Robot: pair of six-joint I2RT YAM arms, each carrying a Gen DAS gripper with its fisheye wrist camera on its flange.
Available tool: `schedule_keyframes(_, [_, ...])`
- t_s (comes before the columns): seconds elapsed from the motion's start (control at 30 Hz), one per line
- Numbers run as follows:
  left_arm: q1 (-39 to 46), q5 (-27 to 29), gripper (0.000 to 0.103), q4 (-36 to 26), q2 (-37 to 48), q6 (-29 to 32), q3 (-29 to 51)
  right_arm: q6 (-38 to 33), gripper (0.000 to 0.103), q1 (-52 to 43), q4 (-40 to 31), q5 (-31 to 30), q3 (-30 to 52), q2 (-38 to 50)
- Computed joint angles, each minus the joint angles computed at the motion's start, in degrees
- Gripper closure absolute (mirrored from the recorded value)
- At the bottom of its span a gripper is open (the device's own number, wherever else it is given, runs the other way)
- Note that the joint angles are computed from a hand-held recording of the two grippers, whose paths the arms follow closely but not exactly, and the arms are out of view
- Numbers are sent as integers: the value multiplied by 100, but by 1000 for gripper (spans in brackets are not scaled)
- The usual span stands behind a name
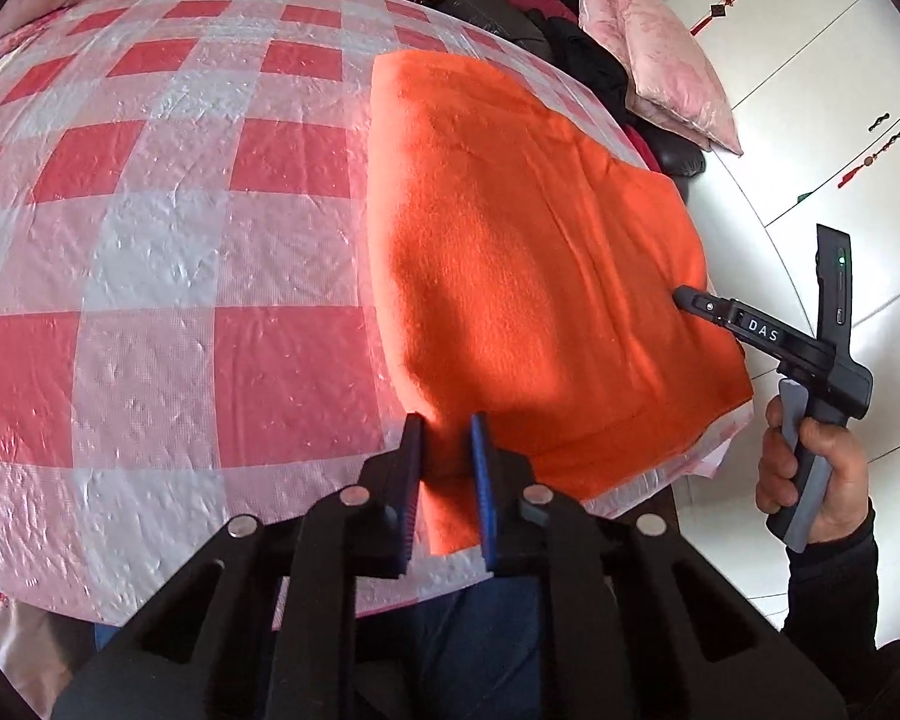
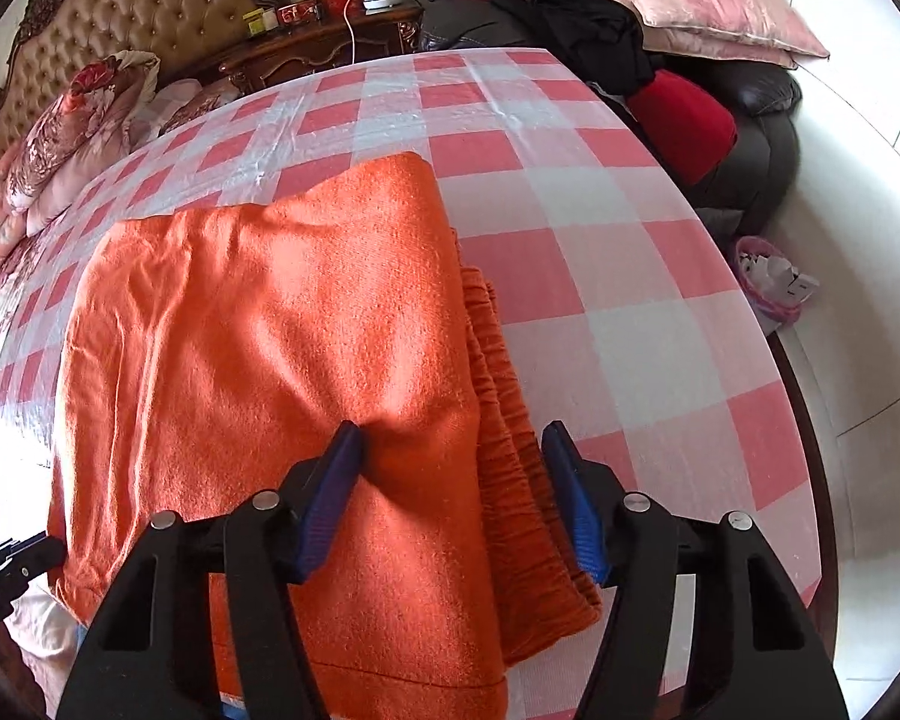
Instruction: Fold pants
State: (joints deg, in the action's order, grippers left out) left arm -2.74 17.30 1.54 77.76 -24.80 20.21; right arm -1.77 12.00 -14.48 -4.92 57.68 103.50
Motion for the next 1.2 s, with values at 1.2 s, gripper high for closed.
schedule_keyframes(1.2, [-724, -3030, 60, -55, 3214, 1707, 3678, 39, 39, 718, 493, 1305, 1285, 1115])
